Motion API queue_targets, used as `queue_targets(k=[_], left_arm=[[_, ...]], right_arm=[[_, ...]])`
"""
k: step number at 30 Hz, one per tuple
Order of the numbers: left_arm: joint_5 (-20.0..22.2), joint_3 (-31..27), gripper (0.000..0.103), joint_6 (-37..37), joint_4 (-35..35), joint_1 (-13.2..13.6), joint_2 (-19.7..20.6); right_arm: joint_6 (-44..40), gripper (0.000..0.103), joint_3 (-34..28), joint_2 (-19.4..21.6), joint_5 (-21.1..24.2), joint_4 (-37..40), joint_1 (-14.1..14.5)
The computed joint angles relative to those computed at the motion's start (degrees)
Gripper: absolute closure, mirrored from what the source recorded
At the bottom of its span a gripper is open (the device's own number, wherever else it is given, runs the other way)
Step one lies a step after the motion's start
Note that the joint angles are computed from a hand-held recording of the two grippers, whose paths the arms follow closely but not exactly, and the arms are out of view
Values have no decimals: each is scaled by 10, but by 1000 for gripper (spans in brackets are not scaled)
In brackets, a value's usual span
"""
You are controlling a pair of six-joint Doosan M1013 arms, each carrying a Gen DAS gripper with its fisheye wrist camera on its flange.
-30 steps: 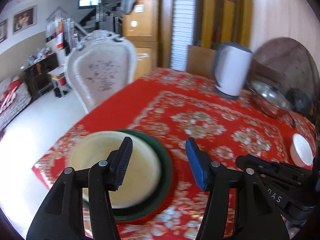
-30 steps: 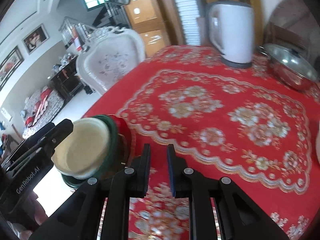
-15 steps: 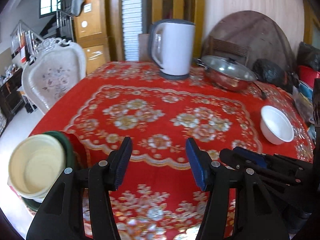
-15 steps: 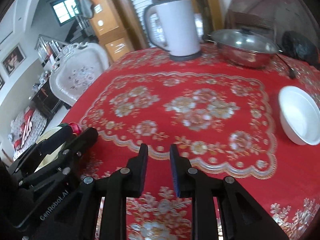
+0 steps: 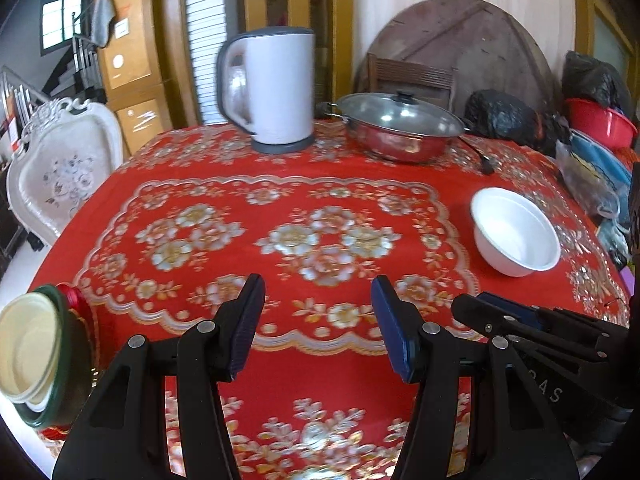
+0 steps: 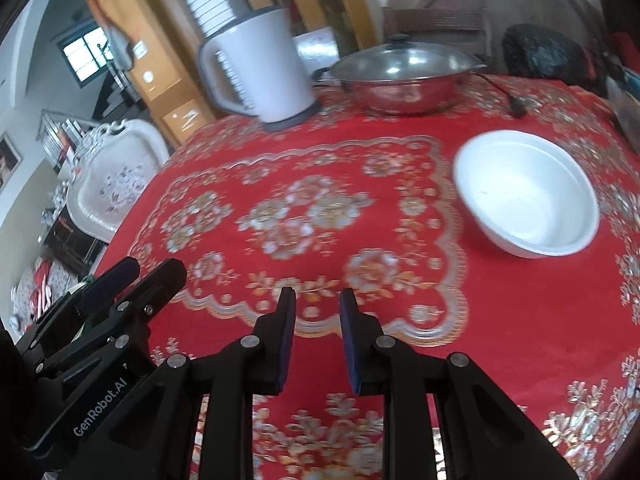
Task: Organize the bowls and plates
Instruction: 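Move the left tool across the table to the white ceramic bowl, then grasp the white ceramic bowl rim with the left tool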
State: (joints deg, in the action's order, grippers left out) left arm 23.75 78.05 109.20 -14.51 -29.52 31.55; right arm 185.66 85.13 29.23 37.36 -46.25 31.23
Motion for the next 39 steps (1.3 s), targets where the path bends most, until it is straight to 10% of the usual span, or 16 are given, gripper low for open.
queue_targets(k=[20,39], left_arm=[[157,-136,47,36,-71,-48,80],[293,-303,47,-42,-7,-83,185]], right_arm=[[194,65,143,-90,27,-71,-38],[124,65,157,-90,-33,9,-115]])
